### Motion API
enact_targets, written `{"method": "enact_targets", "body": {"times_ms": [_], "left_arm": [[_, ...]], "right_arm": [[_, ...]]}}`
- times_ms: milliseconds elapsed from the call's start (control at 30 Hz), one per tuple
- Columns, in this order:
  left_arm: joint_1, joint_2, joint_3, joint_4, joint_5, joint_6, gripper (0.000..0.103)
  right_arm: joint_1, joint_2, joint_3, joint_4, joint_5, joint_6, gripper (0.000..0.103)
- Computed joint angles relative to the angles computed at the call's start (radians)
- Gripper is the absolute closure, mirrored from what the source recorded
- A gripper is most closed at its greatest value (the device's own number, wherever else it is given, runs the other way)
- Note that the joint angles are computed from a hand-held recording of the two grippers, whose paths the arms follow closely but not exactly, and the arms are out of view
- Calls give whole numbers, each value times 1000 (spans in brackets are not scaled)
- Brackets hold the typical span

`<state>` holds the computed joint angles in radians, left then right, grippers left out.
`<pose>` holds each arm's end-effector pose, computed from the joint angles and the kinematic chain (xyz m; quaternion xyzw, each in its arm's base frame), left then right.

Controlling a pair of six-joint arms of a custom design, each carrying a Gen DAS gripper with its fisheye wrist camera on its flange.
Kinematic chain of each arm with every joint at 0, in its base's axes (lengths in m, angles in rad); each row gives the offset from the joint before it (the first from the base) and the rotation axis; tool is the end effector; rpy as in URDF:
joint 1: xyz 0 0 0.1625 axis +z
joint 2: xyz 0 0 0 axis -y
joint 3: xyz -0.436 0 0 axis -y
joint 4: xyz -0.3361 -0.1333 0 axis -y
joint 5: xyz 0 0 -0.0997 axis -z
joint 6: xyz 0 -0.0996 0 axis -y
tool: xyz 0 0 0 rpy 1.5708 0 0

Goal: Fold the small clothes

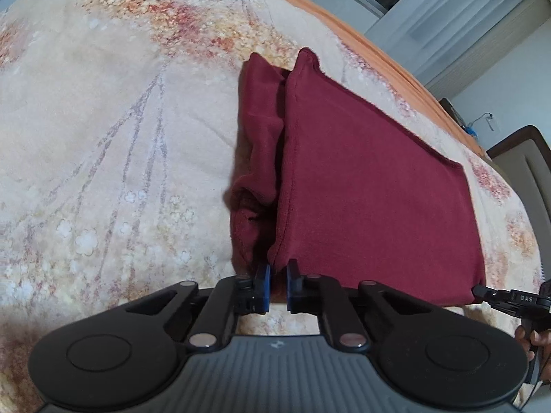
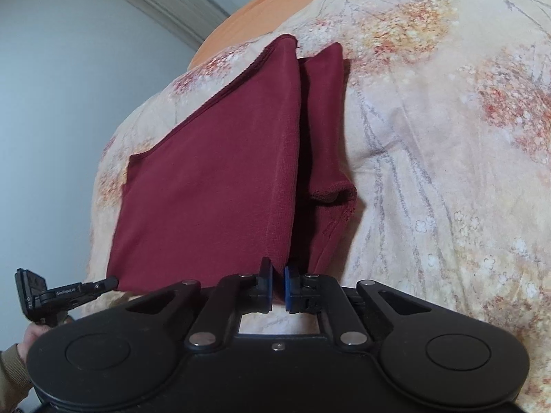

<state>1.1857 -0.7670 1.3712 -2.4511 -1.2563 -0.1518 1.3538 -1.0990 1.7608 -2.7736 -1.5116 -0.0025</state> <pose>-0.1155 -0.7217 0.2102 0.0925 0.9741 -0.1722 0.1135 0.0068 -0.6159 0.3104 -0.0952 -0.9585 0.2686 0.0009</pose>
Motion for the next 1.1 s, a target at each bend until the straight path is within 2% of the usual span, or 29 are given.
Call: {"method": "enact_targets", "body": {"times_ms": [100, 167, 233, 267, 333, 367, 400, 433, 500, 533, 600, 633, 700, 833, 900, 967, 1033, 1100], "left_arm": [[-8, -34, 6, 29, -20, -1, 96], [-9, -47, 10, 56, -22, -9, 96], [-15, -33, 7, 83, 23, 0, 95], [-18, -22, 10, 83, 44, 7, 94], [-23, -4, 10, 87, 78, -7, 88], [-27, 1, 8, 93, 94, -4, 86], [-33, 2, 10, 93, 118, -9, 75], [-37, -2, 14, 94, 130, -12, 65], [-42, -22, 33, 84, 151, -17, 61], [-45, -35, 48, 68, 158, -18, 61], [-56, -64, 98, -48, 148, 34, 61], [-60, -75, 123, -124, 117, 80, 56], [-65, -68, 126, -200, 56, 132, 45], [-61, 27, 10, -137, -4, 167, 44], [-54, 84, -60, -79, 12, 142, 45], [-56, 133, -119, -54, 80, 116, 50], [-47, 167, -179, -93, 45, 152, 50], [-40, 227, -299, -97, 21, 191, 47]], "right_arm": [[-7, -36, -13, 74, 26, -12, 98], [-5, -40, -15, 85, 7, -22, 98], [-3, -25, -3, 42, -6, -5, 95], [3, -15, -1, 28, -26, 14, 87], [22, -2, -5, 24, -86, 28, 85], [26, -4, 2, 8, -91, 26, 79], [29, -10, 10, -4, -98, 25, 68], [33, -18, 21, -21, -110, 21, 64], [48, -39, 51, -73, -149, 9, 61], [59, -45, 62, -99, -174, -4, 61], [78, -58, 88, -153, -194, -43, 61], [82, -59, 96, -174, -184, -58, 61], [86, -56, 105, -200, -146, -74, 61], [112, -11, 64, -168, -124, -63, 57], [127, 20, 33, -145, -125, -67, 54], [150, 42, 2, -115, -145, -63, 54], [160, 44, 2, -120, -135, -56, 54], [172, 32, 23, -138, -132, -45, 54]]}}
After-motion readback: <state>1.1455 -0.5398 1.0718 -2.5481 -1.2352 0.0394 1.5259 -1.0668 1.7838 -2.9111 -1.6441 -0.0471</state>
